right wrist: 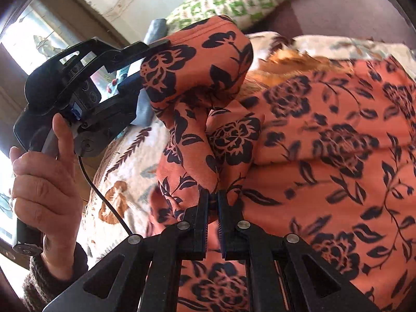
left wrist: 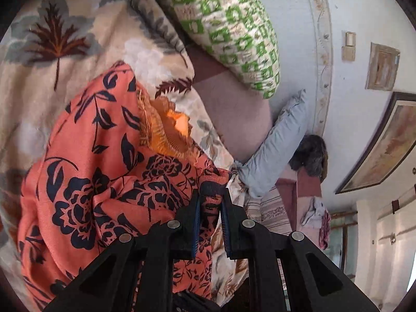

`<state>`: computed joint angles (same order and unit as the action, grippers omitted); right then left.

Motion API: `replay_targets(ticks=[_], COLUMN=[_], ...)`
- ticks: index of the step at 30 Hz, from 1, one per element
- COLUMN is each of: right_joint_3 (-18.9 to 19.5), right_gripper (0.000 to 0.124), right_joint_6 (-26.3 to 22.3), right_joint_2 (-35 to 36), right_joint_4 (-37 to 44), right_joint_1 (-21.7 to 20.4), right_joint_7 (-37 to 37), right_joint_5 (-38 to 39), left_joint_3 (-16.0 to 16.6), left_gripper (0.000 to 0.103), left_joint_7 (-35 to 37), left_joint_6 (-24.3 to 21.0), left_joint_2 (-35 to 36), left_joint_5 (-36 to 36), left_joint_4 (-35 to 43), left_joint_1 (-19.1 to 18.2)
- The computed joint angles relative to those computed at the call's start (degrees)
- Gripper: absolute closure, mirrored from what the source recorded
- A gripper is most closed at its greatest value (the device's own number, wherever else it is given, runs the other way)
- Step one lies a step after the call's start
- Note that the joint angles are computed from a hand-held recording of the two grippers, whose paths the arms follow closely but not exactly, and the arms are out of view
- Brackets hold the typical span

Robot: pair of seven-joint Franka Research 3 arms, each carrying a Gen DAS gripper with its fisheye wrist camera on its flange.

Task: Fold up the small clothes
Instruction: 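Lay the sleeve over the blouse with the right gripper while the left gripper pinches fabric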

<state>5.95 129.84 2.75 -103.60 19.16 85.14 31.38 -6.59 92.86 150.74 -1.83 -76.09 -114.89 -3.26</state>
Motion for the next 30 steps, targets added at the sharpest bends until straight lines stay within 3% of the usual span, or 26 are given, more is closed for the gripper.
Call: replay_targets(ticks=[3,6,9,12,14,17,19,20,24,30], right_joint_3=[-1.5,-2.9,-4.1,-5.0,-5.4,-5.7,-5.6,-5.7,-5.3,-3.5], right_gripper=[0.113,0.113,0.109,0.093,0.089,0.078,0.064,0.062,0.062,0.055], right_joint_6=[-1.3,-2.2,-1.8,-0.6,0.0,0.5,0.2,-0.2,-2.2,-2.4], right_joint_2=[-2.4,-4.3,-5.5,-5.6,-4.8,-4.1,-3.3,-2.9,-0.5,3.9], right_joint_4=[-3.7,-6.0,-6.7,-6.2,-4.9,-3.6,-2.9,-2.5,-1.3,2.6], right_joint_1=[-1.8,-3.5,-5.2,-6.7,-7.5,-8.4,-8.8,-9.1,-9.9,-9.7], right_joint_7=[-1.6,-2.3,-1.5,0.6,1.2,1.9,3.0,3.7,6.1,8.9], right_joint_5=[3.1,4.1,5.6,7.1,9.3,12.2,13.8,14.2,21.6,29.4], left_joint_3=[-1.7,-2.9,-4.1,-3.4,-2.2,-2.4,-4.0,-4.4,-1.1,1.9], left_gripper=[0.09,0.09,0.084,0.058,0.041,0.038,0.038,0.038,0.039,0.038], left_joint_7=[-6.9,-12.4,-10.7,-5.3,-3.9,-11.6,-21.1,-25.3,-29.6,-32.8], left_joint_6=[0.0,-2.9,-5.0,-2.4,1.9,7.6,8.5,7.9,2.0,-1.0], left_joint_2=[4.2,6.6,5.3,-2.8,-8.2,-14.4,-16.4,-16.9,-18.3,-17.2], left_joint_5=[7.1,15.4,14.4,7.8,6.3,17.5,28.3,31.8,33.9,37.9], left_joint_4=[3.5,6.5,6.9,0.3,-4.7,-10.8,-13.6,-14.6,-16.8,-15.5], left_joint_1=[-1.1,-1.2,-0.7,-1.6,-3.0,-1.9,1.3,2.7,0.8,-3.1])
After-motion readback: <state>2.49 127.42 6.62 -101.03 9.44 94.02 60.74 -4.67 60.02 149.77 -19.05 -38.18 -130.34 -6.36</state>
